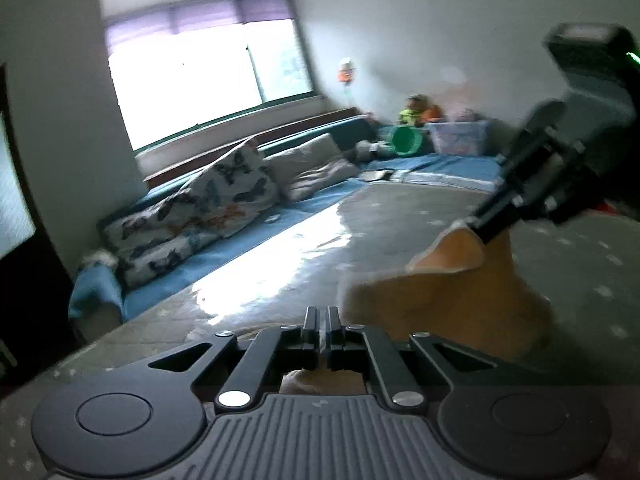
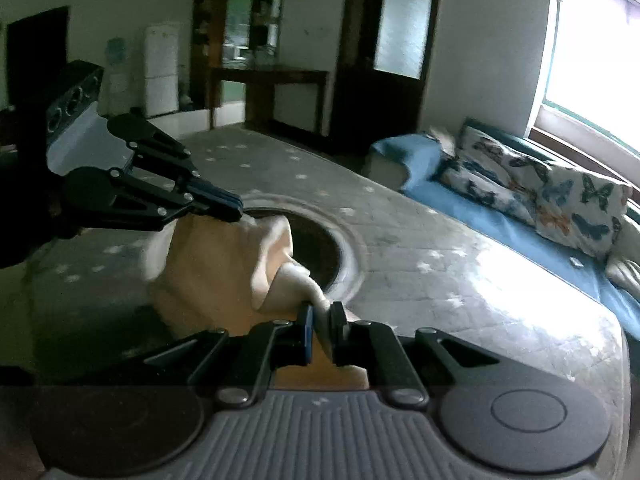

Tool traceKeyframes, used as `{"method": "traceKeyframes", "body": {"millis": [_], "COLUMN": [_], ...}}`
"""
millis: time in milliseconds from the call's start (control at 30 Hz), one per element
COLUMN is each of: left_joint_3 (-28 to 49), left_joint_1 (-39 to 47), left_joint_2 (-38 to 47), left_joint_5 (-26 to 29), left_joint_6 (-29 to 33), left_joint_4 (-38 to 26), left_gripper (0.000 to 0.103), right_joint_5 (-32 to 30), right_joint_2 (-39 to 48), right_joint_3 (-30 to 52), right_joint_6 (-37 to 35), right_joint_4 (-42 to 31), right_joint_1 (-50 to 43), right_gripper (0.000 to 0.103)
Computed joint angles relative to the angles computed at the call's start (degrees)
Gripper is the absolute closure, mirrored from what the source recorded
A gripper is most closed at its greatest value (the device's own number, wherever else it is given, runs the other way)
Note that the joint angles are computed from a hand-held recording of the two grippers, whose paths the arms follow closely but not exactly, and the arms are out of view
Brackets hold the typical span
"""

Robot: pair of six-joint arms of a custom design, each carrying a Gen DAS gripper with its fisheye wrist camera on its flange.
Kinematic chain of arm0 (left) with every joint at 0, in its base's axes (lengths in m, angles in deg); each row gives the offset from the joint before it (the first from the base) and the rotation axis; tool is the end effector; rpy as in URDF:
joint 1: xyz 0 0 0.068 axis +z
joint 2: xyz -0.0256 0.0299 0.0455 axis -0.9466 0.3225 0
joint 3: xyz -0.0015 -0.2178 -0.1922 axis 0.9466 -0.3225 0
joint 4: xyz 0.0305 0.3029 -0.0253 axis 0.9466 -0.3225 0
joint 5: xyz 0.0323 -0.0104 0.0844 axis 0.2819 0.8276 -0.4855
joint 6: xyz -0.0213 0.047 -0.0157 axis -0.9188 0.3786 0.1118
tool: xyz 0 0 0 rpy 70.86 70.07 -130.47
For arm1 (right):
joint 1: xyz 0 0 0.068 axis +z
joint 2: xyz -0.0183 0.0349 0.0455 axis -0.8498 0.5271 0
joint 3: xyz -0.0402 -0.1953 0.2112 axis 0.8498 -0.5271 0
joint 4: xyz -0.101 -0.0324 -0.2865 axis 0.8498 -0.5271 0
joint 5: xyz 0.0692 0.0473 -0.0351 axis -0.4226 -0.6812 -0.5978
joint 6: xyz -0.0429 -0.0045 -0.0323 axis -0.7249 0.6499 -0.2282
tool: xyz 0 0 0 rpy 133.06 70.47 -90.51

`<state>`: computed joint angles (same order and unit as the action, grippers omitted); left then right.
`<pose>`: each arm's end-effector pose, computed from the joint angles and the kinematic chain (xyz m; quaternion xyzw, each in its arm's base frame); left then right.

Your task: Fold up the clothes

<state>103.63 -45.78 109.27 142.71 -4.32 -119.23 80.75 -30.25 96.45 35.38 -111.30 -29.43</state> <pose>0.2299 0.0750 0.2352 0.4585 0.7169 -0.1605 0.5001 0.1039 0.0520 0.2410 -0.2124 0.8715 0.0450 0.4397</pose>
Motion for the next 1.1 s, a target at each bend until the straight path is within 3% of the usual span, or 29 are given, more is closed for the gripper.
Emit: {"method": "traceKeyframes", "body": {"millis": [67,167,267,367,500,567,600,700,867,900,933,1000,1100], "left_joint_3": [-2.89,-6.31,-3.96,-3.15,-2.25,-2.3,-3.08,-4.58,-4.65,-4.49,-4.1,-3.9,-5.55], "left_joint_1": [-4.91,-10.64,-11.11,-7.8,-4.44,-3.94,-4.62,-6.4,-7.29,-7.19,-6.83,-6.82,-6.92], "left_joint_2": [0.72,3.14,7.5,8.11,9.11,9.53,9.08,9.23,10.76,11.16,11.86,12.4,10.7], "left_joint_5": [-3.22,-10.66,-14.22,-13.02,-12.49,-12.89,-13.88,-16.76,-17.14,-16.85,-16.2,-15.58,-15.18], "left_joint_6": [-11.58,-22.54,-23.96,-17.55,-9.99,-7.45,-7.73,-9.15,-10.14,-9.99,-9.25,-9.07,-8.67], "left_joint_4": [13.43,26.94,23.52,18.35,11.83,10.13,11.06,13.55,14.07,13.74,12.72,11.97,13.53], "left_gripper": [0.101,0.1,0.099,0.096,0.075,0.073,0.069,0.055,0.055,0.059,0.072,0.085,0.091], "right_joint_5": [-2.92,-5.25,-9.09,-13.01,-18.53,-20.66,-20.62,-20.09,-17.72,-17.44,-17.21,-16.36,-15.18], "right_joint_2": [4.84,10.13,10.67,10.24,7.44,7.92,8.71,11.84,13.95,13.99,13.95,14.16,15.14], "right_joint_3": [-2.7,-6.68,-9.47,-11.79,-12.51,-12.35,-12.29,-12.13,-12.94,-13.17,-13.41,-13.65,-13.16], "right_joint_6": [-1.84,-1.79,-1.31,-1.11,-3.53,-3.78,-3.5,-3.04,-2.01,-1.66,-1.36,-0.79,-0.82], "right_joint_4": [6.71,15.13,17.67,18.66,15.25,15.12,15.63,17.25,18.65,19.01,19.4,20.1,20.52], "right_joint_1": [-5.79,-11.29,-16.23,-21.1,-27.15,-28.24,-28.0,-27.03,-24.44,-24.05,-23.71,-22.73,-21.43], "right_gripper": [0.096,0.094,0.087,0.086,0.085,0.082,0.076,0.073,0.07,0.07,0.07,0.071,0.072]}}
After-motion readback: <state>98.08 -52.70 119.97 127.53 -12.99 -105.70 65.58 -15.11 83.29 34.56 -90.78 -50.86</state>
